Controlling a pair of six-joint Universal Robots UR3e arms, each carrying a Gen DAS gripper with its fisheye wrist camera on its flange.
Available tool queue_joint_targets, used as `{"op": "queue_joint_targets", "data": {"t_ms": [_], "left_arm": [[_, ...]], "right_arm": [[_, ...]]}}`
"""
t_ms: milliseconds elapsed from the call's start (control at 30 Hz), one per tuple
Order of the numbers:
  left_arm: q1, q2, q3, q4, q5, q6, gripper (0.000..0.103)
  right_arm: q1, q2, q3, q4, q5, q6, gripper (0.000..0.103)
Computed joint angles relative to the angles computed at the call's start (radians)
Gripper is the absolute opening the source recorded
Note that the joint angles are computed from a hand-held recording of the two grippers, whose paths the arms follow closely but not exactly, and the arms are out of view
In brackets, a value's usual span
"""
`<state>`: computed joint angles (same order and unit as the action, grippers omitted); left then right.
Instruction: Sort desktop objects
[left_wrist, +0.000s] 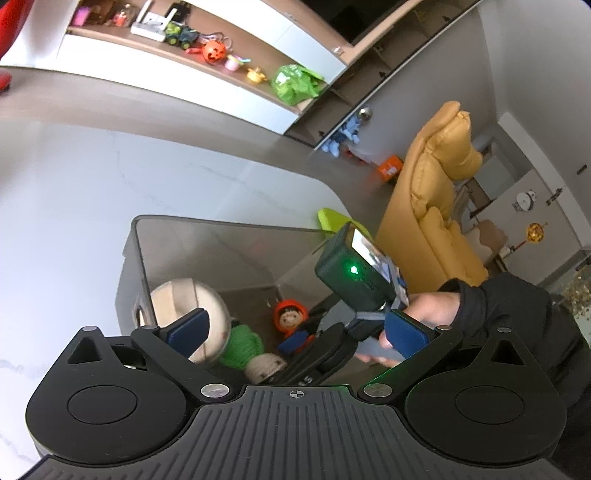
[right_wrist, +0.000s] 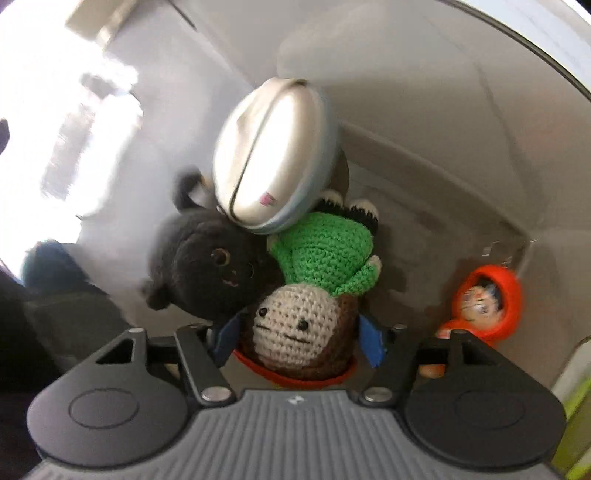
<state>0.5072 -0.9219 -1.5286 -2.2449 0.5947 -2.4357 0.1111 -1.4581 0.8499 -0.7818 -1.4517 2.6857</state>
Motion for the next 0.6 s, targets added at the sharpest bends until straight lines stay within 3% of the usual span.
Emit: {"op": "queue_joint_targets", "data": {"t_ms": [133,200,333,433,600], "left_arm": [[0.009,0.001,0.001,-0.015,-0.002,0.01,0.103],[-0.004,-0.001,-0.013,0.019,0.0,-0.018,0.103],[-0.028,-0.005,-0.027,0.062,0.009,-0.042,0.103],[-0.031,-0.006,-0.02,0.054,0.009,-0.032,0.103],[-0.027,-0.007,-0.012,0.043,0.009,-0.016,0.103]], "right_arm": [[-0.069,0.031,-0.172,0.083,-0.009,0.002,0.077],[-0.066,0.015,-0.222,0.032,-0.079,0.035,0.079],[-0.001,-0.056,-0.081,-0.124,-0.243,0.056,0.075],[0.044,-0.042,-0.014,-0.161,-0.316,0.091,0.062],[0.106,-0.071,0.152,-0.246,-0.389,0.096,0.067]]}}
